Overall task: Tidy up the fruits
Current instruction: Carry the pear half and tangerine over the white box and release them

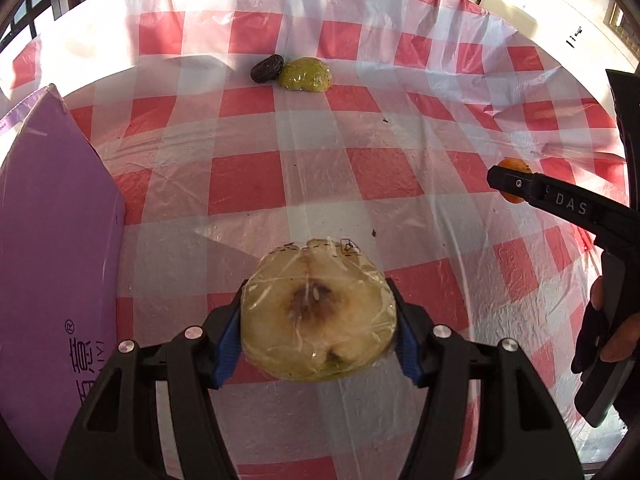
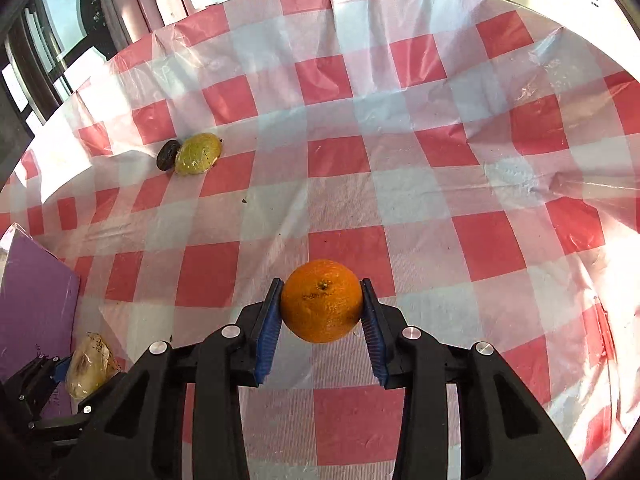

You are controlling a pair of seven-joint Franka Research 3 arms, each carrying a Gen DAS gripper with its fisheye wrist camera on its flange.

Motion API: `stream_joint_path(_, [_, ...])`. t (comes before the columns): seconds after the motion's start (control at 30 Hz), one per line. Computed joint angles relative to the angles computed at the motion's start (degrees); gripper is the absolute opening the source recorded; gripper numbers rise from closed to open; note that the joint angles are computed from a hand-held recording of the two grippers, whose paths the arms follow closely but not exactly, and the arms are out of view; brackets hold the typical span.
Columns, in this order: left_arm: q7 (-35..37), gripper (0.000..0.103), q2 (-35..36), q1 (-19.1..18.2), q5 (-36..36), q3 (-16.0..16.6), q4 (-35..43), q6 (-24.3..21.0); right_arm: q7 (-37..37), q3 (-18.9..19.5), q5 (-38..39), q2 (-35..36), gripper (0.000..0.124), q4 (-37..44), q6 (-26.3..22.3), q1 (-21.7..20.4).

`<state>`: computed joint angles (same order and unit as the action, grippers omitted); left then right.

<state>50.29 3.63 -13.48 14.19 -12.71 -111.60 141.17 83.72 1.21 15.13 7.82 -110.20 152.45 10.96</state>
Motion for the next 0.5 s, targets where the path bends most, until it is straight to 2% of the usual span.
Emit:
stream_joint_path(0.2, [7.43,0.062,-5.84,-0.52,-7.73,-0.53,-5.43,-0.41,4.72,0.39,-1.45,-8.25,0.037,-8.38,-2.57,0.53])
stream_joint_path(0.5, [19.45,0.063,-8.8,-1.74,-14.12,-0.03,-5.55,-1.59,9.24,2.55,-5.41,-17.35,0.037,-17.75,-4.77,1.45])
